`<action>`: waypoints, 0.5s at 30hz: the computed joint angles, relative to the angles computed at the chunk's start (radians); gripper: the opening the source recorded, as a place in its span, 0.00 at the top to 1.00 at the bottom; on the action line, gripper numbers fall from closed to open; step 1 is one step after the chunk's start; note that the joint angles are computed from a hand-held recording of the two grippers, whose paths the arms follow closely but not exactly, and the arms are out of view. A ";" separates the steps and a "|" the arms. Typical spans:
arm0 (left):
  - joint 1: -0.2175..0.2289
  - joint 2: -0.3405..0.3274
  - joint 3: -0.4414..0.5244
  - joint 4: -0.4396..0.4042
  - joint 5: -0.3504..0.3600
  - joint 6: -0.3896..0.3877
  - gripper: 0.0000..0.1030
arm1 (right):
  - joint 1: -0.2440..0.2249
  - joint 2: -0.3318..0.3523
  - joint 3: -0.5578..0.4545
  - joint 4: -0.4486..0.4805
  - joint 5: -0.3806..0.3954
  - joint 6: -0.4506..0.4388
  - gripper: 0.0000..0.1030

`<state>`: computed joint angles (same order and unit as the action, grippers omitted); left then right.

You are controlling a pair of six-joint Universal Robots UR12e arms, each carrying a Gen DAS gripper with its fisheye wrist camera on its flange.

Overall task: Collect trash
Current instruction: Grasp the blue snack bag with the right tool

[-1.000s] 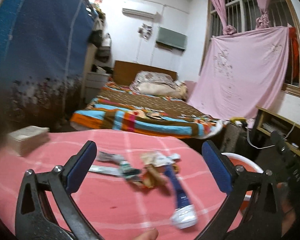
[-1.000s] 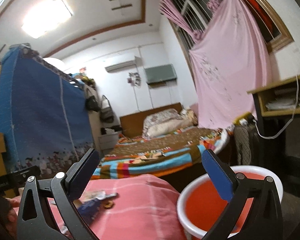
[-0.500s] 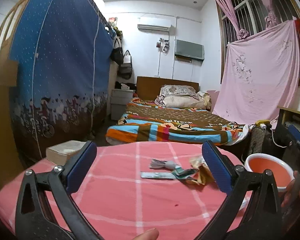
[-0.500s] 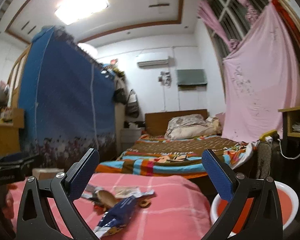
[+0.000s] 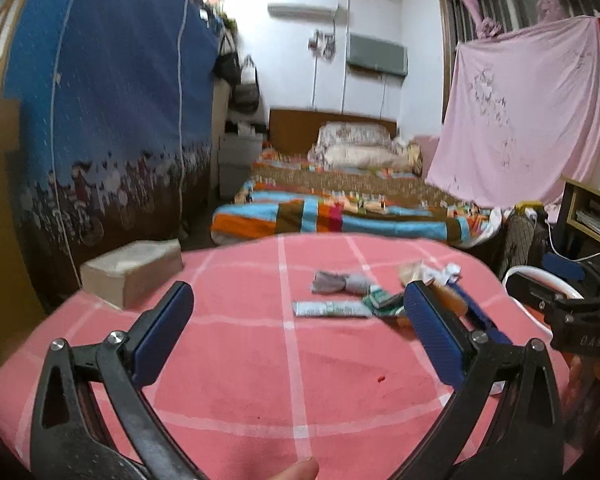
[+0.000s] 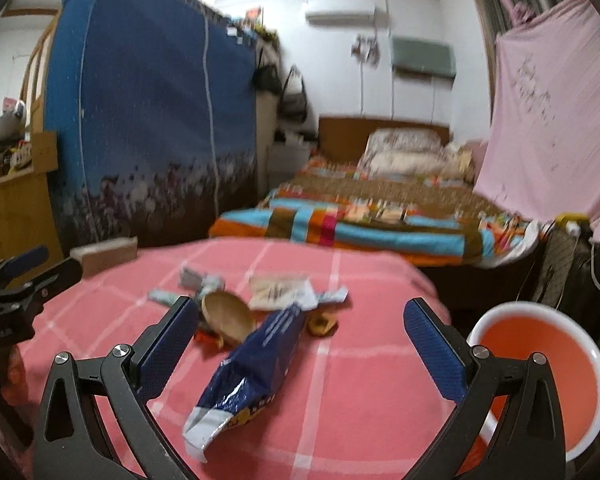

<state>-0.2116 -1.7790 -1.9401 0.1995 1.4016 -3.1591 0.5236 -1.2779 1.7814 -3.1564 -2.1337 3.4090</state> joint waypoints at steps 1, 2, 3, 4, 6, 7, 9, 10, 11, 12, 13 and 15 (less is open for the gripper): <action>0.000 0.000 0.009 -0.039 -0.001 -0.001 0.12 | -0.002 -0.001 -0.003 0.024 0.005 0.008 0.00; 0.002 0.000 0.019 -0.084 -0.008 -0.003 0.12 | -0.004 -0.004 -0.006 0.057 0.015 0.020 0.00; 0.003 0.000 0.025 -0.112 -0.015 -0.004 0.12 | -0.005 -0.006 -0.008 0.084 0.025 0.029 0.00; 0.006 0.000 0.033 -0.151 -0.025 -0.007 0.12 | -0.007 -0.008 -0.011 0.107 0.034 0.037 0.00; 0.011 -0.001 0.045 -0.208 -0.048 -0.010 0.12 | -0.015 -0.014 -0.017 0.177 0.067 0.067 0.04; 0.016 -0.001 0.048 -0.234 -0.065 -0.013 0.13 | -0.022 -0.017 -0.019 0.210 0.093 0.081 0.08; 0.023 -0.002 0.058 -0.282 -0.088 -0.025 0.15 | -0.037 -0.025 -0.019 0.263 0.155 0.107 0.23; 0.025 -0.002 0.061 -0.302 -0.097 -0.032 0.17 | -0.044 -0.029 -0.015 0.269 0.186 0.115 0.25; 0.028 -0.004 0.067 -0.323 -0.108 -0.037 0.19 | -0.049 -0.033 -0.009 0.266 0.207 0.120 0.27; 0.031 -0.004 0.071 -0.344 -0.121 -0.042 0.20 | -0.053 -0.036 -0.006 0.262 0.221 0.125 0.28; 0.034 -0.006 0.077 -0.361 -0.131 -0.044 0.22 | -0.057 -0.040 0.001 0.259 0.240 0.132 0.32; 0.036 -0.010 0.091 -0.405 -0.152 -0.043 0.27 | -0.068 -0.050 0.015 0.249 0.294 0.142 0.42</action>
